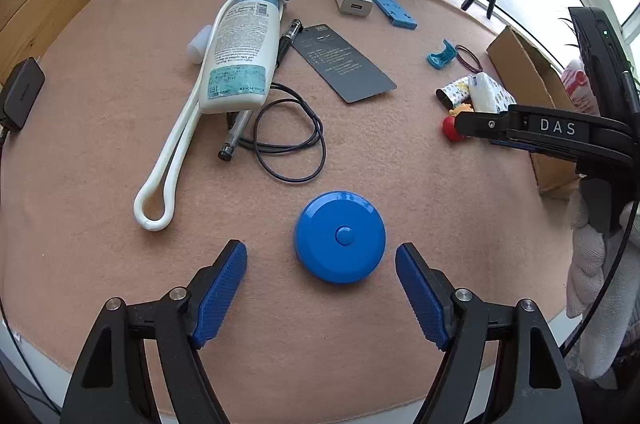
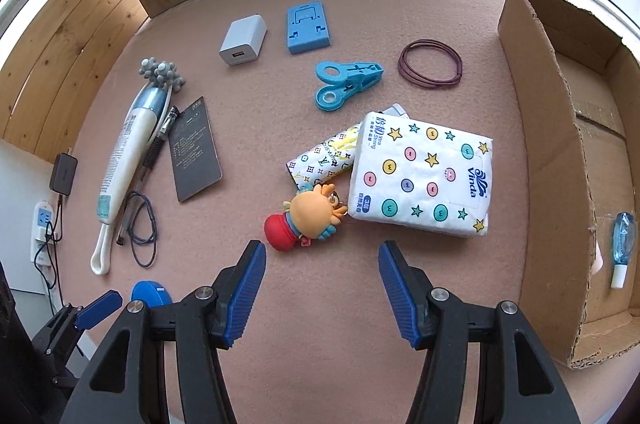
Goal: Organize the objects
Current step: 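Grasp the blue tape measure with the left tool while the right tool grasps the cartoon toy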
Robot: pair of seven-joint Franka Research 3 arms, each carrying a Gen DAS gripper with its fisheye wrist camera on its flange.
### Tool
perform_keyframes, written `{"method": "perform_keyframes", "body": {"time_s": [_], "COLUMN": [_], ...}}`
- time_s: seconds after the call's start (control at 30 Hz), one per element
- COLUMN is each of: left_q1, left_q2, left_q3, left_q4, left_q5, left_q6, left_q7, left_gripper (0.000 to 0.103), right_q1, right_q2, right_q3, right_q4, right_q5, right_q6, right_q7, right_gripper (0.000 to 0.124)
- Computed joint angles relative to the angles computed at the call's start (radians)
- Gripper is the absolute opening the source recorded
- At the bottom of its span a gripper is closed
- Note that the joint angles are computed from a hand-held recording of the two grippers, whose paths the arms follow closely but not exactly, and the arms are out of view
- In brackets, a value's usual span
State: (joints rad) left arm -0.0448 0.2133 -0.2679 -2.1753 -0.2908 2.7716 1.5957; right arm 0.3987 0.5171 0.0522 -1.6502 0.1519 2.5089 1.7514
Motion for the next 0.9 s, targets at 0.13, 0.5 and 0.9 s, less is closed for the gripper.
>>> {"method": "perform_keyframes", "body": {"time_s": [0.13,0.5,0.9], "left_q1": [0.004,0.008,-0.004], "left_q2": [0.007,0.03,0.029], "left_q3": [-0.01,-0.024,-0.009], "left_q4": [0.011,0.021,0.01], "left_q5": [-0.015,-0.008,0.056], "left_q6": [0.0,0.021,0.048], "left_q7": [0.035,0.07,0.027], "left_gripper": [0.08,0.075,0.071], "right_q1": [0.013,0.072,0.113], "right_q2": [0.05,0.104,0.081], "right_q3": [-0.012,-0.057,-0.067], "right_q4": [0.064,0.151,0.106], "right_q5": [-0.017,-0.124,-0.257], "right_q6": [-0.031,-0.066,-0.029], "right_q7": [0.039,0.134,0.121], "right_gripper": [0.055,0.055,0.038]}}
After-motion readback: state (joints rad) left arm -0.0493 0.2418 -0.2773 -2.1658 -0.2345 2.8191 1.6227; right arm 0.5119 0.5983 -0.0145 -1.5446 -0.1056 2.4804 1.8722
